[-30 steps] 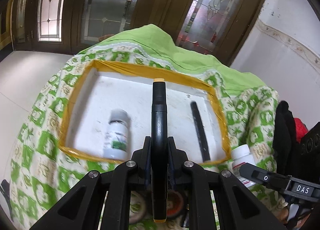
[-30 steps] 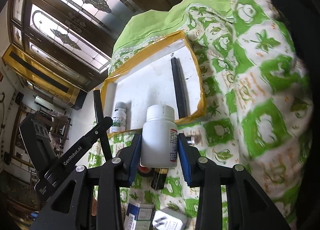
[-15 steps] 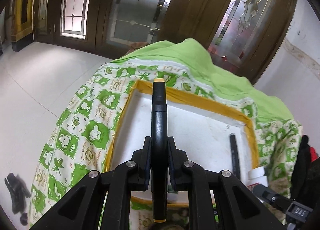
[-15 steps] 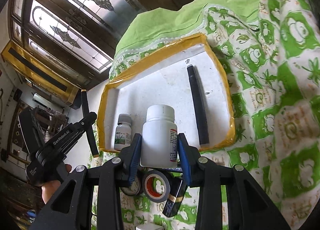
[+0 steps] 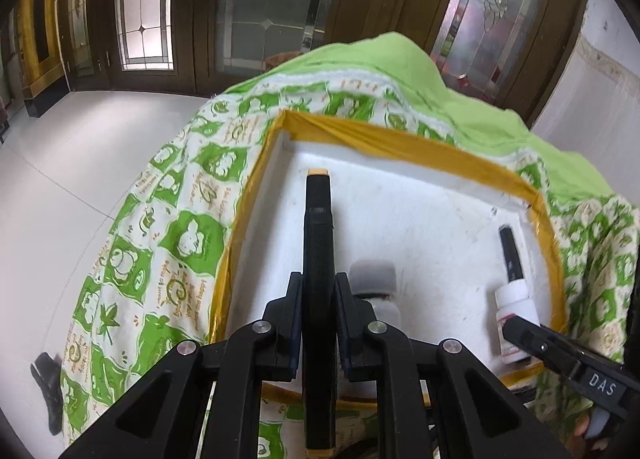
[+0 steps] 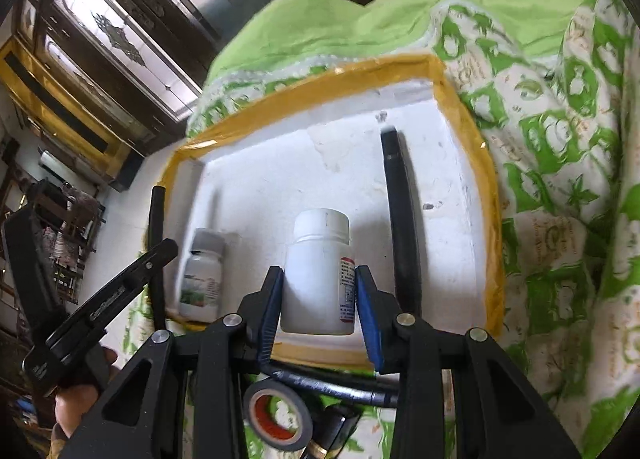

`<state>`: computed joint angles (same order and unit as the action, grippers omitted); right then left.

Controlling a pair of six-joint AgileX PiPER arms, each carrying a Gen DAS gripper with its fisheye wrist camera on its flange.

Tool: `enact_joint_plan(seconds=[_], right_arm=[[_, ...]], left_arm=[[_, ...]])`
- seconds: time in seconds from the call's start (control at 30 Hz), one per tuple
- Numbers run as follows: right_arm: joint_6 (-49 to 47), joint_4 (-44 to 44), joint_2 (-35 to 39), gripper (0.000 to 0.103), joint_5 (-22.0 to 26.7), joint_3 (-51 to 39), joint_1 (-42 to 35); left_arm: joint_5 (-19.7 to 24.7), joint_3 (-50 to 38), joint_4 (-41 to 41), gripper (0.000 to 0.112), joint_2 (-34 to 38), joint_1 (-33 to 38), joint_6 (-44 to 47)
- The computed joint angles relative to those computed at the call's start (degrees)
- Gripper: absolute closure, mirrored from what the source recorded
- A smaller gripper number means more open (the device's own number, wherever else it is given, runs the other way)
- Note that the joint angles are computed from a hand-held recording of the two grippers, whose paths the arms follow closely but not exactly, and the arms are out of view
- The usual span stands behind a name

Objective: Organize rigid objects
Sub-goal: 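Lower the marker and white bottle into the tray, open both tools and withdraw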

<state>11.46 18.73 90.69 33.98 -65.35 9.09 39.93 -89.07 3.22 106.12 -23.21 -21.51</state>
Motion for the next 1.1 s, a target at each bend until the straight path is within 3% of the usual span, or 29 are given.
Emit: enact_joint_plan(seconds=[0.47, 0.53, 0.6, 0.7, 0.83, 1.0, 1.1], right_arm=[[5.6, -10.7, 2.4, 0.068, -2.8, -0.1, 5.1], [5.0, -9.9, 2.3, 0.068, -3.2, 0.2, 4.9], [4.0, -8.9, 2.2, 0.068, -3.7, 0.5, 4.6], [3.4, -8.5, 1.9, 0.068, -4.3, 1.1, 4.6], [2.8, -6.8, 0.1, 0.068, -5.7, 3.1, 4.0], [-7.2, 7.7, -4.8, 0.066, -5.7, 6.5, -1.2], [-12.0, 14.7, -8.0, 0.061, -4.5, 8.5, -5.4]], left_arm=[[0.7, 2.1, 2.6, 0.098, 0.4, -0.8, -0.2], [0.2, 3.1, 1.6, 0.093, -0.2, -0.8, 0.7], [-0.6, 4.6, 3.6, 0.066, -1.5, -1.4, -0.9], [-3.0, 8.3, 5.0, 0.047, -5.1, -1.7, -2.7], [-4.7, 13.3, 6.8, 0.042, -10.8, -2.0, -6.0], [-9.3, 28.1, 5.0, 0.034, -23.3, -1.4, -10.6], [-8.3, 33.5, -0.1, 0.033, -27.9, -0.2, -9.2]])
